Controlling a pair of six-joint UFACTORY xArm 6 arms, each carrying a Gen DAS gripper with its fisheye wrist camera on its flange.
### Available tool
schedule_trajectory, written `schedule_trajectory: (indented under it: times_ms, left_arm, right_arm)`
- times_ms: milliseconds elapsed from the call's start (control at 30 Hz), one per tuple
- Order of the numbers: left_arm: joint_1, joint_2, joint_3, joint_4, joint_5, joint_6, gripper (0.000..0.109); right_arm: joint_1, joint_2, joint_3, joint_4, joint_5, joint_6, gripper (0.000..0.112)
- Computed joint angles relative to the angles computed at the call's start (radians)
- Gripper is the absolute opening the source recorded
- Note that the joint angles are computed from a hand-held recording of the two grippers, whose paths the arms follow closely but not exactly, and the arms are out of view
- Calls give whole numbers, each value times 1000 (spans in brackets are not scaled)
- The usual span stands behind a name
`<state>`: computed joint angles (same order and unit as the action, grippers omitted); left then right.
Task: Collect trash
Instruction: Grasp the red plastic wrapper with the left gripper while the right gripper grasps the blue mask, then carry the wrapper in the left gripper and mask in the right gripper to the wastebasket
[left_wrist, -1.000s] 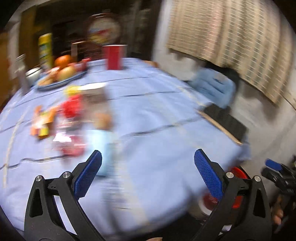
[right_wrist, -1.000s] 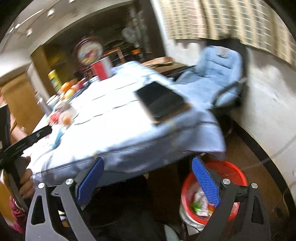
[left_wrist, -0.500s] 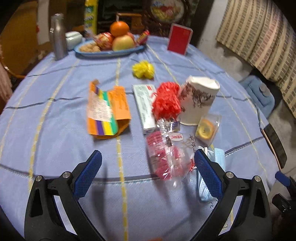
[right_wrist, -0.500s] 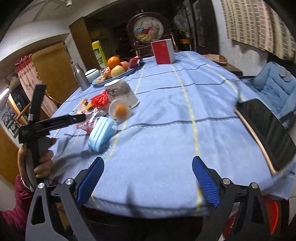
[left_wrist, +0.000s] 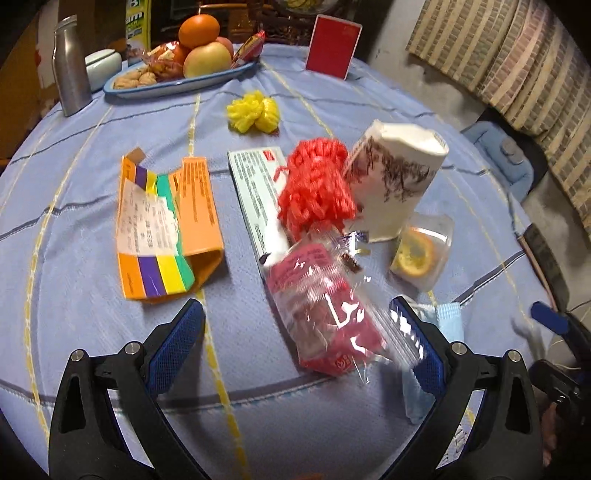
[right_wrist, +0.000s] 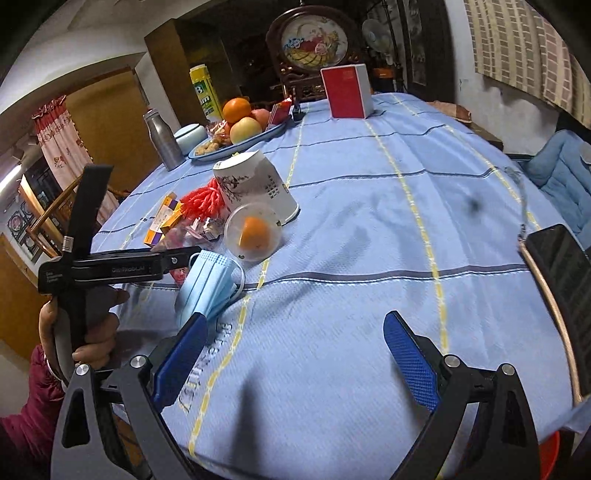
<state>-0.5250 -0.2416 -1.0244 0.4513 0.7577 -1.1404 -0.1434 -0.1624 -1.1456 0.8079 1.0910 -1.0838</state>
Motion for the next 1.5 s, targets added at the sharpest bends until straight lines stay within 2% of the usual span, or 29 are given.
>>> schedule_trajectory:
  times_ms: [67, 167, 367, 433, 500, 533, 567, 633, 700, 833, 1000, 1067, 1133, 1200, 1500]
  left_arm:
    - [15, -38, 48, 10, -67, -33, 96]
    - [28, -68, 83, 3, -112, -59, 96]
    - [47, -92, 125, -61, -192, -39, 96]
    - [49, -94, 133, -83, -210, -26, 96]
    - [48, -95, 135, -91, -215, -23, 96]
    - [48, -92, 134, -105, -218, -11, 96]
    - [47, -90, 134, -117, -220, -1, 96]
    - [45, -85, 130, -134, -221, 18, 96]
    - [40, -78, 122, -133, -216, 28, 96]
    - [29, -58, 100, -140, -200, 60, 96]
    - [25, -40, 82, -146, -189, 82, 95]
    - [30, -41, 87, -155, -206, 92, 88]
    - [32, -39, 89, -173, -217, 111, 71]
    - [31, -40, 91, -177, -223, 118, 62]
    - [-36, -84, 97, 14, -163, -57, 58]
  right_arm:
    - [13, 21, -19, -7, 25, 23, 94]
    - [48, 34, -24, -18, 44, 44, 94]
    - [147, -2, 22, -30, 21, 31, 94]
    - [174, -10, 36, -42, -6, 33, 90]
    - [195, -11, 48, -68, -28, 47, 74]
    - [197, -6, 47, -77, -22, 52, 58]
    - [201, -22, 67, -78, -57, 44, 44]
    - [187, -32, 70, -71, -42, 30, 28]
    - [149, -42, 71, -38, -14, 10, 28]
    - [90, -59, 83, -26, -37, -12, 28]
    - [11, -27, 48, -9, -17, -5, 29]
    - [-8, -19, 40, -4, -13, -4, 29]
    - [-28, -15, 37, 3, -4, -11, 29]
    - [-30, -21, 43, 8, -8, -14, 29]
    - [-109, -38, 32, 66, 30, -56, 29]
